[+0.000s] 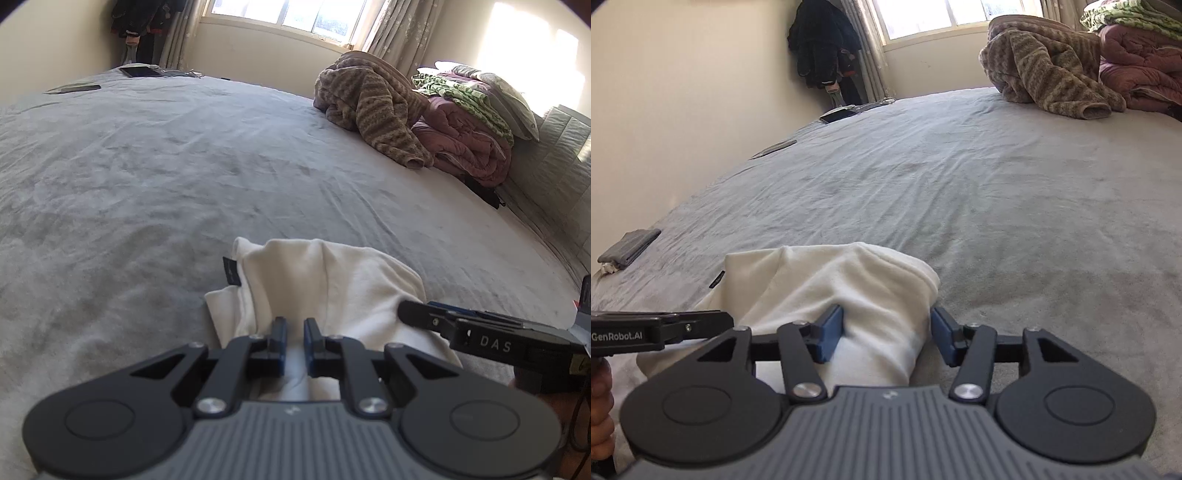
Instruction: Fold clothes
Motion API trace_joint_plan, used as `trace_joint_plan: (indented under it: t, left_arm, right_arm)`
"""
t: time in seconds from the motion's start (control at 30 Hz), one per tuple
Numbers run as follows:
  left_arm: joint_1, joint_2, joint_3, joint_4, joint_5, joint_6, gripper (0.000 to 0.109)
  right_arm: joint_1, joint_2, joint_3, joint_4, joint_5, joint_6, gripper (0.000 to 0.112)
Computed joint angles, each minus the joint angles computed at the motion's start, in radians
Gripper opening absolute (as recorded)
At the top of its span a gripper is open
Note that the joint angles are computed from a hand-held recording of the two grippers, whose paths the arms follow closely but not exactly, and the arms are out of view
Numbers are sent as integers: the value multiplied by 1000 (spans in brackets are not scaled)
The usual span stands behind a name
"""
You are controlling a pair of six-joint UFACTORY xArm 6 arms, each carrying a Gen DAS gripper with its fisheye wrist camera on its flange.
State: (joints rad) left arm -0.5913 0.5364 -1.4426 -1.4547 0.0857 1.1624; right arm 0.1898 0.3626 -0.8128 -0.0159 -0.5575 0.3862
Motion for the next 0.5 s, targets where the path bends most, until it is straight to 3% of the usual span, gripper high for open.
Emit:
trace_joint_plan:
  t: [0.1,0.2,0.23,0.27,0.3,0.37,0.5]
  left_arm:
    - [-1,0,1,-3,-1,3,12]
    - [-3,0,2,0,-6,2,12]
    - [-4,0,2,1,-7,2,12]
    - [-5,0,2,1,-9,3,12]
    - [-5,0,2,0,-10,5,12]
    - [-7,1,2,-4,-13,11,12]
    - [-9,6,-5,-12,-16,34,12]
  right_arm:
    - [-30,-1,12,-85,-54,96,54]
    - [-42,-5,16,-124,-127,134,41]
    - [-54,-3,9,-162,-140,168,29]
    - [-64,1,-5,-195,-122,194,9]
    - [-74,7,-21,-233,-105,224,4]
    - [-103,42,-66,-341,-69,315,0]
    - [-103,95,-119,-310,-32,314,0]
